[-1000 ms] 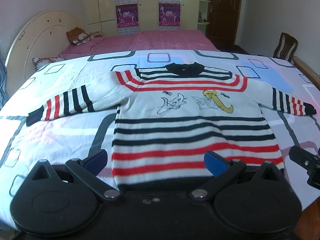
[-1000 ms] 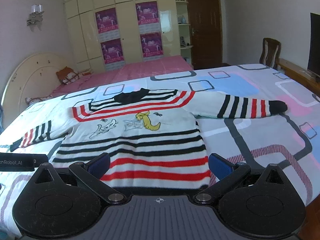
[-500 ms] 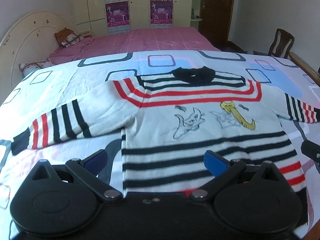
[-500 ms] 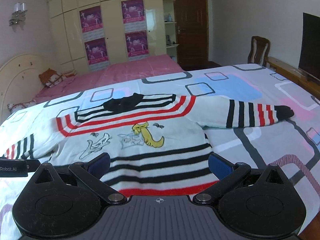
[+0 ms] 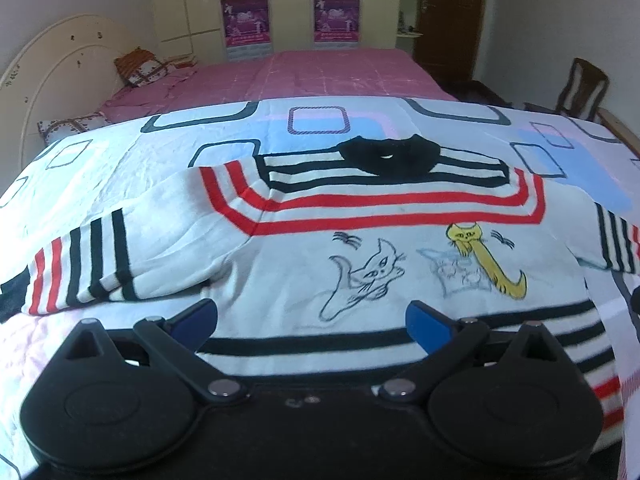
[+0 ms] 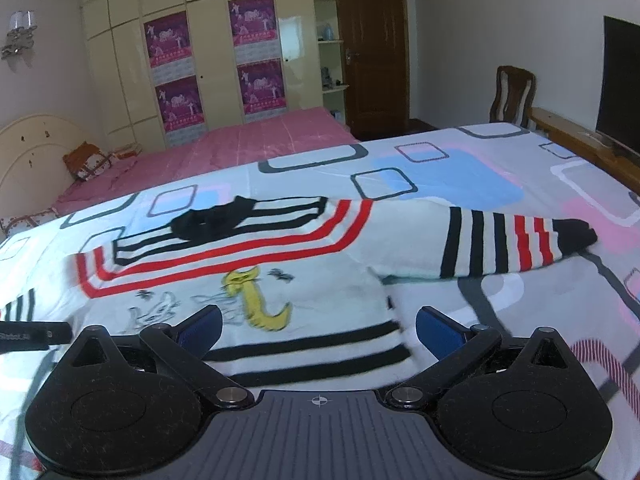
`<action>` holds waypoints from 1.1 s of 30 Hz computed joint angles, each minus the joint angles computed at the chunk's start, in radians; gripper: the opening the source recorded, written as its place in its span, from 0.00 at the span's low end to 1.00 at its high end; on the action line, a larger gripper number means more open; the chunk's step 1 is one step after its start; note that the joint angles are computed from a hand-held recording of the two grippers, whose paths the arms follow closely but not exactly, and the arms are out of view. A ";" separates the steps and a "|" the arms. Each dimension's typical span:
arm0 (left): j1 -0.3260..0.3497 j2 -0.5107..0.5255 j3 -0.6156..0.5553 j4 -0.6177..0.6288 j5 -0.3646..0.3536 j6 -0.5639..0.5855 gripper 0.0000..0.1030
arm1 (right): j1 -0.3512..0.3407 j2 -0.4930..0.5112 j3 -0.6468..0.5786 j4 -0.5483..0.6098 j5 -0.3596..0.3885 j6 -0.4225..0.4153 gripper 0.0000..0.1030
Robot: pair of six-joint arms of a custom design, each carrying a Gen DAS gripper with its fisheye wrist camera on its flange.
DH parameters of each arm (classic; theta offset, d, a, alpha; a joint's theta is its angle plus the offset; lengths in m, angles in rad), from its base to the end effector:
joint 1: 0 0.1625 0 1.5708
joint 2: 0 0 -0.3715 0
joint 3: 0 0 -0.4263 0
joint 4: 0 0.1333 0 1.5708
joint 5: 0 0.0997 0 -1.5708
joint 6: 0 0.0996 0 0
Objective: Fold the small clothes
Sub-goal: 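Move the right tool to the sleeve's black cuff and grasp it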
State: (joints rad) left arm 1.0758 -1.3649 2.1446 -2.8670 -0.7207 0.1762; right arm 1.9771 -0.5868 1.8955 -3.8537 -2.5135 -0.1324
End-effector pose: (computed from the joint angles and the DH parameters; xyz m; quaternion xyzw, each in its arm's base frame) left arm -0.0535 -0.5373 0.2185 0.1906 0.8664 -0.2930 0.3567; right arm 0.2556 -0.4607 0.0061 0.0046 -0.8155 0.4679 0.3406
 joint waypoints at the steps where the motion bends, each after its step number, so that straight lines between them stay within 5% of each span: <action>1: -0.008 0.022 -0.008 -0.006 0.010 -0.014 0.97 | -0.021 -0.017 0.014 -0.006 0.020 -0.018 0.99; 12: -0.063 0.280 -0.125 -0.079 0.057 -0.081 0.95 | -0.242 -0.190 0.127 -0.036 0.148 -0.147 0.99; 13: -0.066 0.296 -0.133 -0.082 0.059 -0.085 0.95 | -0.259 -0.202 0.135 -0.043 0.152 -0.155 0.93; 15: -0.072 0.330 -0.153 -0.084 0.061 -0.089 0.95 | -0.291 -0.235 0.154 -0.016 0.165 -0.141 0.83; 27: -0.078 0.455 -0.234 -0.070 0.072 -0.087 0.95 | -0.460 -0.352 0.221 0.008 0.177 -0.061 0.83; 33: -0.071 0.478 -0.255 -0.040 0.077 -0.095 0.94 | -0.534 -0.411 0.244 0.047 0.225 0.016 0.72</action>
State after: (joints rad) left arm 1.0052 -0.8869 1.8892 -2.9070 -0.6435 0.0816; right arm 1.4427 -0.9982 2.1392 -3.8064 -2.2889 -0.1165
